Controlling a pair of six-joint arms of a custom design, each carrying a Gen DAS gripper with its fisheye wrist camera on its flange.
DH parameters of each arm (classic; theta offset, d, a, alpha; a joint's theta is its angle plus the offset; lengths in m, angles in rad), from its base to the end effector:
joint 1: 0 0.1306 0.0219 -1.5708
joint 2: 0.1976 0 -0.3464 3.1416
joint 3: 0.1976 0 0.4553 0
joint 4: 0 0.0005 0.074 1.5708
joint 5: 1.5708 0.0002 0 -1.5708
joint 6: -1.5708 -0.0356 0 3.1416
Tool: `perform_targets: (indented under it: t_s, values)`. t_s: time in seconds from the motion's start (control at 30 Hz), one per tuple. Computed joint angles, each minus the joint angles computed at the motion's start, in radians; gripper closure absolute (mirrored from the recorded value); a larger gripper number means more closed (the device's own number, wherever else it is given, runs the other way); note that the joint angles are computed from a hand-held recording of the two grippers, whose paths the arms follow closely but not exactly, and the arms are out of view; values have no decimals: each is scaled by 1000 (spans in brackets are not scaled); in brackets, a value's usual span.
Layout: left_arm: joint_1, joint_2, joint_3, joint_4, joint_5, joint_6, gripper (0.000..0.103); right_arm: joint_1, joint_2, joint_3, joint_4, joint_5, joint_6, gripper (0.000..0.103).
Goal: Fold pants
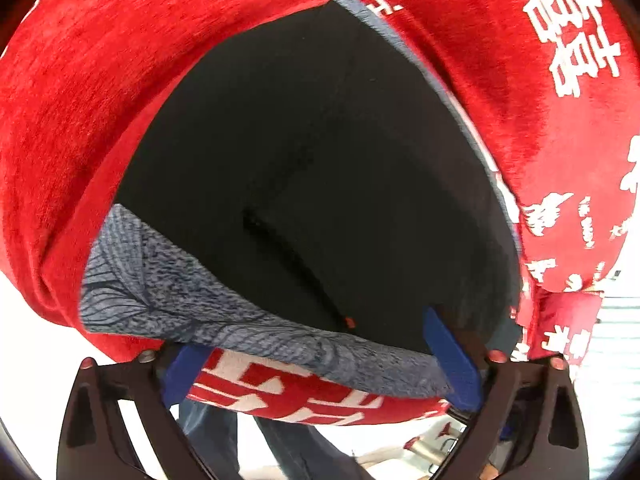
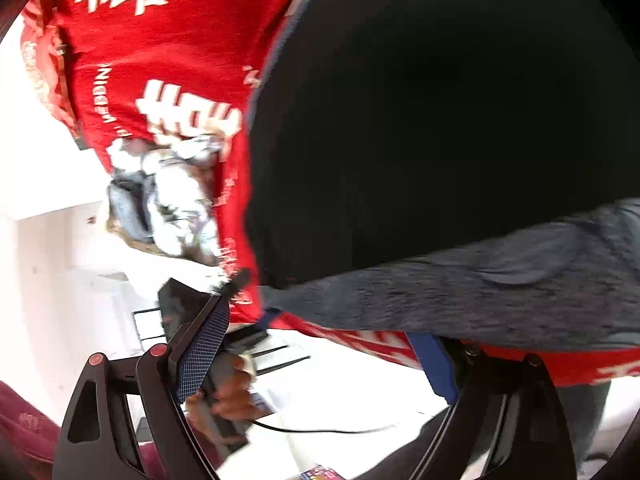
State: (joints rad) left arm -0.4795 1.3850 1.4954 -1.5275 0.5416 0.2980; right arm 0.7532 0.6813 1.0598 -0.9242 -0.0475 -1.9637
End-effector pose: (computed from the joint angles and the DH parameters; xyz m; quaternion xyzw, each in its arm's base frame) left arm 0.4299 -0.2448 0.4238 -0.1075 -0.9549 0.2749 0.0326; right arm 0.2308 0.2180 0.5086 0.4861 0.7231 0.4836 0.0831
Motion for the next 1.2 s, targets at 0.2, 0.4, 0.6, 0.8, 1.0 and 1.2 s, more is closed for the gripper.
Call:
perform_targets:
  t_s: [0.2, 0.4, 0.6, 0.8, 1.0, 1.2]
  values:
    - [-30, -3, 7, -52, -168, -102, 47, 89, -135, -95, -69, 184, -246, 27]
    - [-33, 56, 105, -113, -195, -114, 80, 125, -199, -131, -76, 237, -368, 94]
    - [-56, 113, 274, -95, -182, -39, 80, -178, -132, 15, -161, -73, 19, 94]
    - [-111, 316, 590, -9, -244, -24, 80, -569, -15, 113, -233, -418, 421, 94]
    - [-161, 634, 946, -41, -436, -46, 79, -828, 160, 124, -239, -589, 692, 94]
    - [-161, 671, 935, -75, -440, -32, 79, -799, 249, 178, -275, -700, 800, 59]
